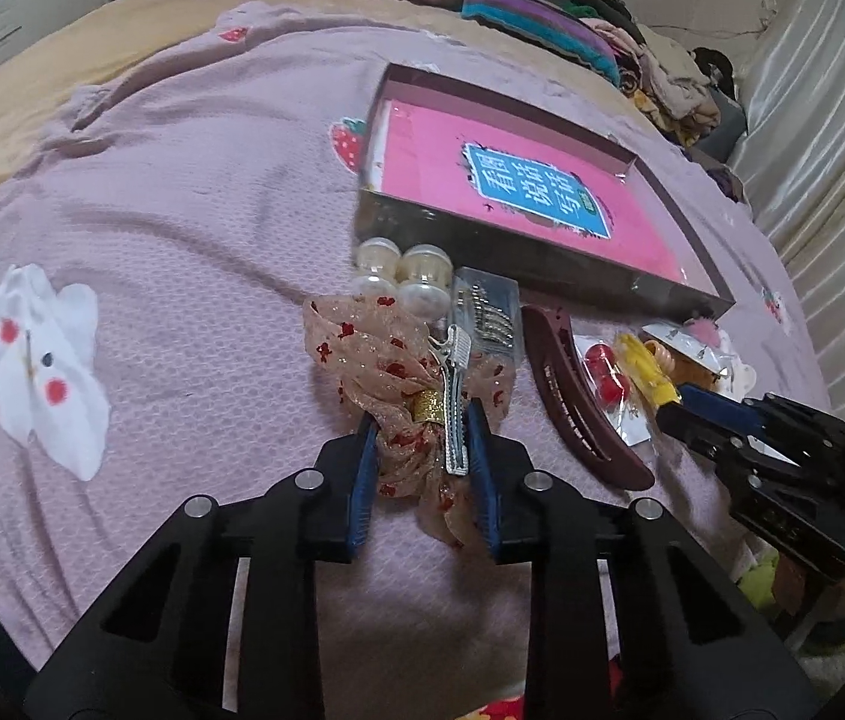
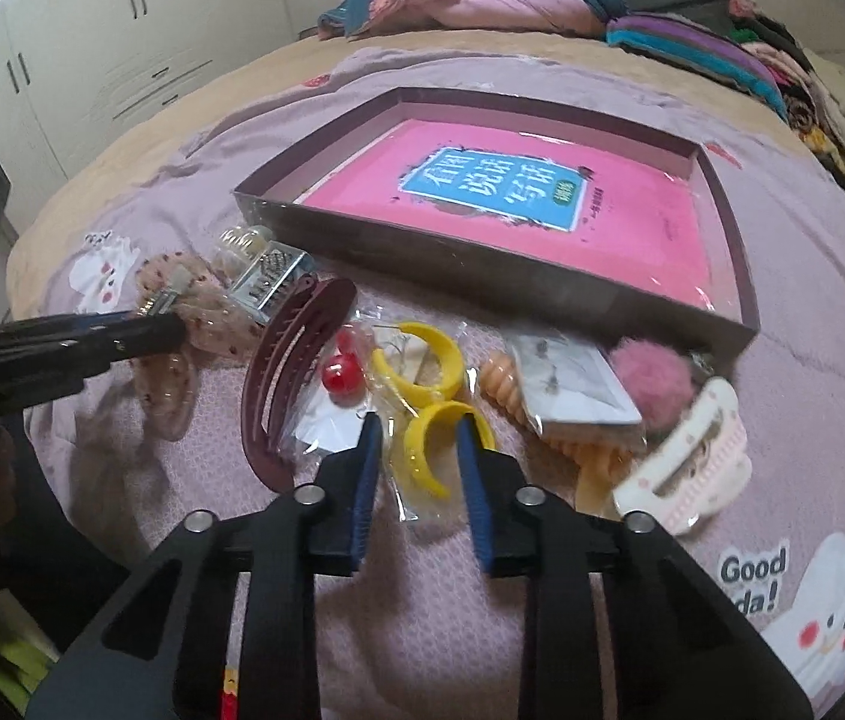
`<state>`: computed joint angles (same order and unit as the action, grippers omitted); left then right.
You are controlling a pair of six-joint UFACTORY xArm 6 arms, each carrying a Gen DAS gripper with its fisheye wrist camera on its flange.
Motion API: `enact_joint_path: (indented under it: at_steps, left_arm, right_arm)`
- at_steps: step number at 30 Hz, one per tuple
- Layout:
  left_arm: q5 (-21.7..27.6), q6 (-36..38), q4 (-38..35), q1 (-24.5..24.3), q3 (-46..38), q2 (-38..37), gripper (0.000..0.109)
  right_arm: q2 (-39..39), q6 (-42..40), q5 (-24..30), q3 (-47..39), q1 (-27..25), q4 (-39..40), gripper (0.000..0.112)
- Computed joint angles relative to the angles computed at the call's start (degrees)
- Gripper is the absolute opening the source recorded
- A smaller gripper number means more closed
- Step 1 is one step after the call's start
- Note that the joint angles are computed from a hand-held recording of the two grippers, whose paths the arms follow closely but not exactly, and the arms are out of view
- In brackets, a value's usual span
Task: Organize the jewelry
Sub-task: 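Grasp the bagged yellow hair ties with the right tool while the left tool grasps the brown bow clip, then carry both items over the tray and open both tools to drop them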
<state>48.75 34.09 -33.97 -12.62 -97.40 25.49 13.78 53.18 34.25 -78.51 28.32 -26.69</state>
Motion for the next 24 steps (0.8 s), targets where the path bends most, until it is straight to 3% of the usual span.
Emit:
enact_joint_path:
  at_steps: [12,24]
  left_arm:
    - [-2.9,0.6,0.1,1.7,3.7,-5.0,0.019]
    - [-4.6,1.4,-0.5,-0.1,4.5,-8.4,0.019]
  right_arm:
    - [-6.6,9.3,-8.4,6.5,-0.5,-7.1,0.015]
    - [-19.3,23.4,-8.8,15.3,-1.8,-19.5,0.015]
